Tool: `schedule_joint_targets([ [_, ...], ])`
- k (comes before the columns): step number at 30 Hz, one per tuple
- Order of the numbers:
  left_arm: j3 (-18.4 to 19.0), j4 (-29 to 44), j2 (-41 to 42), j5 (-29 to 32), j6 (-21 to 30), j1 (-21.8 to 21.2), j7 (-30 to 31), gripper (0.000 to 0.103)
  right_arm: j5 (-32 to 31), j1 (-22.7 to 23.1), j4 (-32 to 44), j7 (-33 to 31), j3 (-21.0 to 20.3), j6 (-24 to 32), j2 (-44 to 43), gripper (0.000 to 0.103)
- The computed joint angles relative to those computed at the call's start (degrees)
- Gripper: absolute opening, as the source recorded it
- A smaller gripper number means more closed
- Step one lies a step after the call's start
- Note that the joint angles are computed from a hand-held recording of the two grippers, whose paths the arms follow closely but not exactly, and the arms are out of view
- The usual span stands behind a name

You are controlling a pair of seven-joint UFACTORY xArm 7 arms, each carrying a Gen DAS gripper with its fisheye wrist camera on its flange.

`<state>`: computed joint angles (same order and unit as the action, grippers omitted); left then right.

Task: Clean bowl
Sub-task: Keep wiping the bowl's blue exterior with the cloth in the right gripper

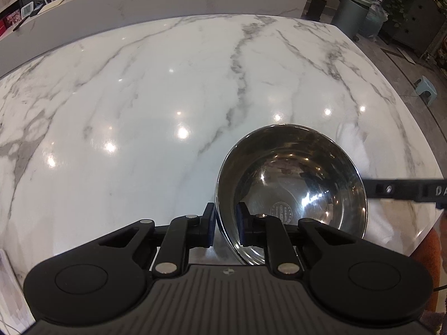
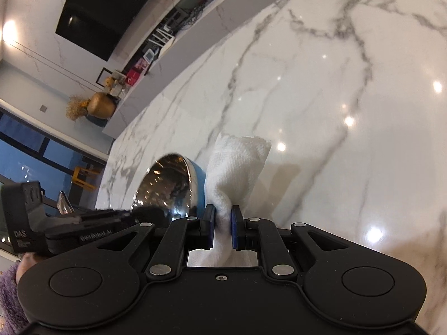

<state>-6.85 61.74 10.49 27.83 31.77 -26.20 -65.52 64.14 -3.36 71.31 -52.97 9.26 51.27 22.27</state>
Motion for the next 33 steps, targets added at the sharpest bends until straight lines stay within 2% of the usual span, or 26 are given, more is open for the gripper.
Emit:
schedule_joint_targets([
  [12,0.42,-0.38,0.05,0.13,-1.39,0.49,-0.28,0.016,-2.27,0.96,-4.93,-1.44,-0.82,2.50,-2.17,0.011],
  [15,0.39,-1.86,-0.70,-1.59,-3.31,0.98,-1.59,0.025,-2.59,1.14,-4.98,-1.03,-0.87,2.36,-1.81,0.011],
  [18,0.37,-2.63,-1.37,-2.23,-3.19,1.03,-3.36,0.037,-2.41,1.00,-5.16,-1.05,-0.83,2.33,-1.84,0.011],
  [19,0.38,-3.05,-1.77,-2.22,-3.22,1.01,-4.36,0.038,-2.37,0.94,-5.28,-1.16,-0.85,2.31,-1.95,0.011],
  [23,-0.50,-3.98,-2.52,-4.23,-3.61,1.59,-4.05,0.038,-2.13,0.86,-5.08,-1.35,-0.93,1.82,-2.13,0.011],
  [28,-1.07,-2.36,-1.20,-3.78,-1.54,1.01,-1.58,0.025,-0.21,0.28,-4.65,-2.30,-1.13,1.35,-3.23,0.011],
  [33,-0.59,-1.24,-0.29,-2.27,-0.71,0.17,-0.96,0.023,3.33,-0.34,-4.27,-3.59,-1.46,1.05,-4.23,0.011],
])
